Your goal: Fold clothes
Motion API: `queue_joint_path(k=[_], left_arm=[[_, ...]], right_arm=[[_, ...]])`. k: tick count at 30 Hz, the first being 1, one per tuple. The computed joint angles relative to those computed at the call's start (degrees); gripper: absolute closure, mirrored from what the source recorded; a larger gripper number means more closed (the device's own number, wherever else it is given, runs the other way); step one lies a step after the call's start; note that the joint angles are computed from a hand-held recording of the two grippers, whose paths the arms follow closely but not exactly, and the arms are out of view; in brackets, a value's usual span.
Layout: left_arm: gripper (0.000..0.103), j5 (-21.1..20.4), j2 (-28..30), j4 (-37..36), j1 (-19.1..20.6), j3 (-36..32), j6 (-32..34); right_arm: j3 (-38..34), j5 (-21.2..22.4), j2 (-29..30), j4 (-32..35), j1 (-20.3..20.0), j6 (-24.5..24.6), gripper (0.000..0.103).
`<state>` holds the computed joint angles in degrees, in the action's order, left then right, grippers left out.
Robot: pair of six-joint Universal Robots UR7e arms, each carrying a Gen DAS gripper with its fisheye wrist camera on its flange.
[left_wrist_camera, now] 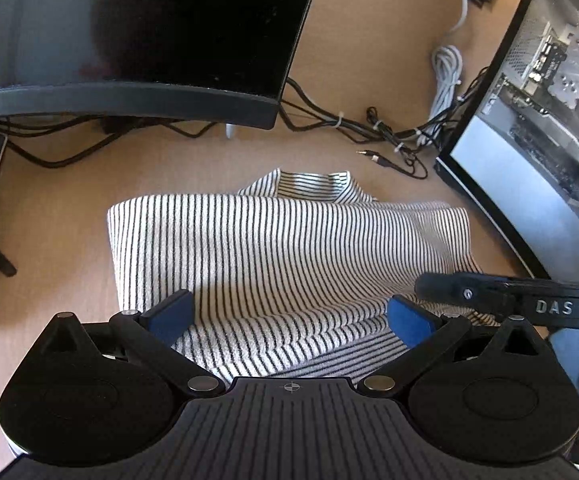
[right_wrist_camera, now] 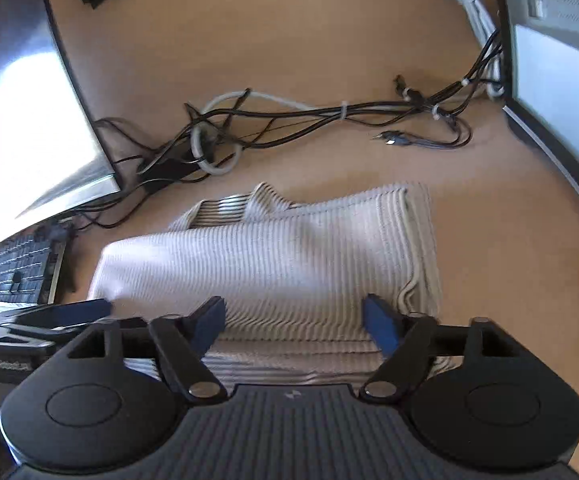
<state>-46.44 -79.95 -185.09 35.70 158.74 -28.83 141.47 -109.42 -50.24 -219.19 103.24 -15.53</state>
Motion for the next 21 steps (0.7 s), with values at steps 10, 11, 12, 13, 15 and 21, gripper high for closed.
queue_joint_path(k=[10, 11, 12, 13, 15, 21], left_arm=[[0.0, -2.4, 2.8, -11.6, 1.6, 2.5, 8.9], [0.0, -2.6, 2.8, -11.9, 1.8, 2.5, 9.2], [0.0, -2.7, 2.7, -11.9, 1.9, 2.4, 9.2], [0.0, -2.9, 2.6, -11.9, 2.0, 2.4, 9.3], [0.0, -3.4, 2.4, -12.3, 2.3, 2.5, 9.7], [0.0, -3.1, 1.6, -10.2, 2.1, 2.2, 10.0]], right_arm=[[0.1, -13.4, 4.3, -5.8, 8.0, 4.0, 0.018], [0.0, -14.8, 4.5, -5.6, 8.7, 3.9, 0.018], [-0.4, -16.9, 4.7, -5.4, 9.2, 3.8, 0.018], [-0.3, -17.5, 4.5, -6.5, 9.6, 3.6, 0.018], [-0.1, -18.0, 4.0, -9.2, 10.3, 3.1, 0.02], [-3.5, -18.5, 3.2, -11.2, 8.7, -3.9, 0.021]])
